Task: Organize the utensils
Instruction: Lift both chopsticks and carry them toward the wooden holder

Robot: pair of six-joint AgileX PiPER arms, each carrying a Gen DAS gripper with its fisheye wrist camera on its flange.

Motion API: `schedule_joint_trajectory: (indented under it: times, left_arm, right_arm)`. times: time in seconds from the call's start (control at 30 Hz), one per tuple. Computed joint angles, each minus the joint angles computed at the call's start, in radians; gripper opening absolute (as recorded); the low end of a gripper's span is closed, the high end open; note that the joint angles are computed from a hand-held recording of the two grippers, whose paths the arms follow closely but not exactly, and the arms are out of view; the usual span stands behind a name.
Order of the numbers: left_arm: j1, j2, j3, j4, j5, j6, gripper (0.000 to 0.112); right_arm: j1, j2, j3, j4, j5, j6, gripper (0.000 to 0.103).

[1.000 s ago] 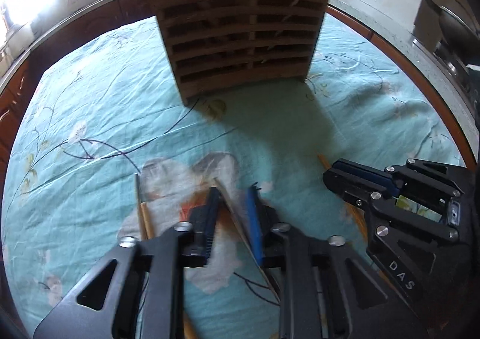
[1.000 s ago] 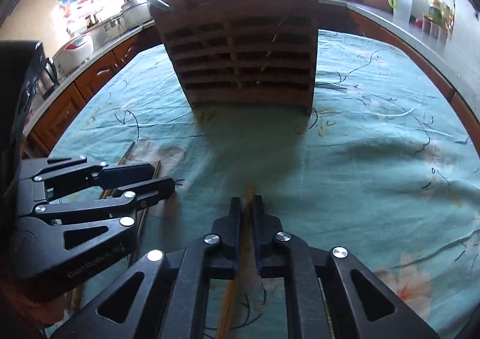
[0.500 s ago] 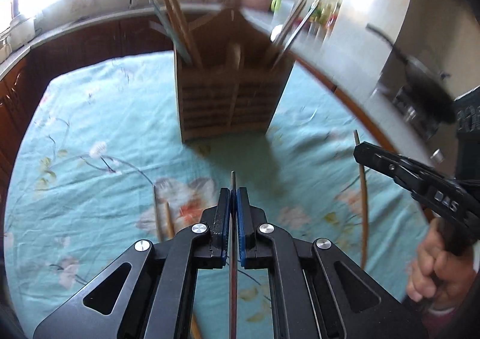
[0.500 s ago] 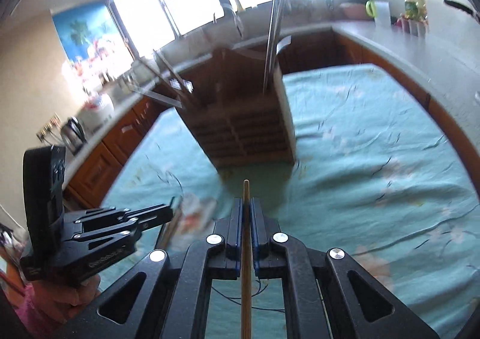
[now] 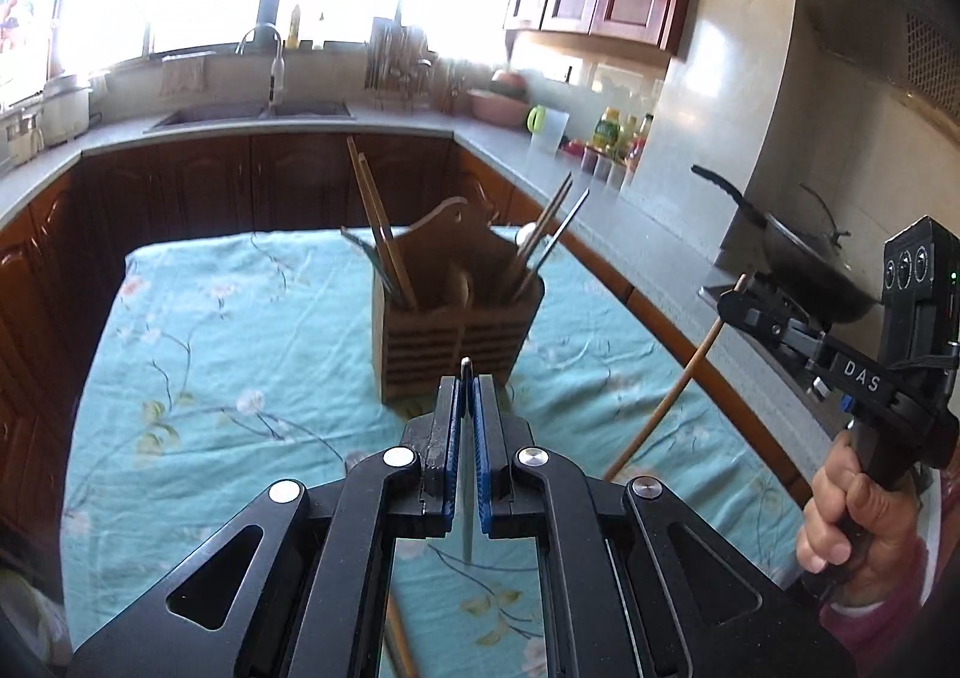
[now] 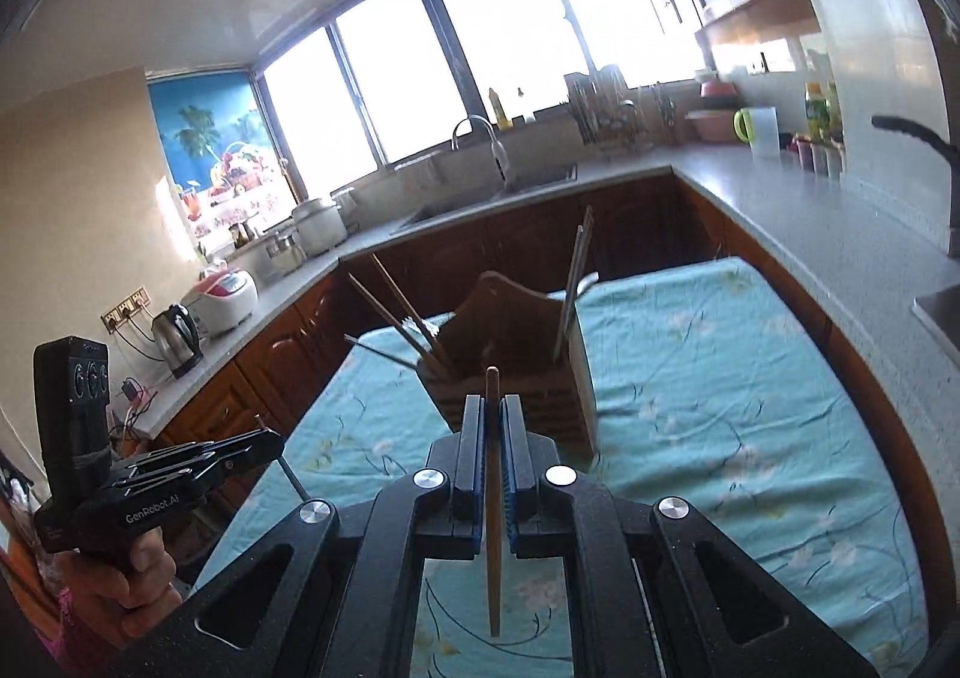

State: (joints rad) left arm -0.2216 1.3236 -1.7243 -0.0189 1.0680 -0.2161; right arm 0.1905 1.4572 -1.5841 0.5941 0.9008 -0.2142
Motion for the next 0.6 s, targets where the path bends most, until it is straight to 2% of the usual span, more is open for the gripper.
schedule_joint_trajectory:
  times: [0.3,0.6]
  left_arm:
    - [0.017,0.019,-0.061,0.003,0.012,0.011,0.004]
    - [0.035,0.054,-0.13,-0.004,0.019,0.023,0.004]
  right_arm:
    - [0.003,0.039,-0.103,-0.016,0.01,0.015,0.005]
    - [0.004,0.073,-0.137,-0.013,0.003,0.018,0.005]
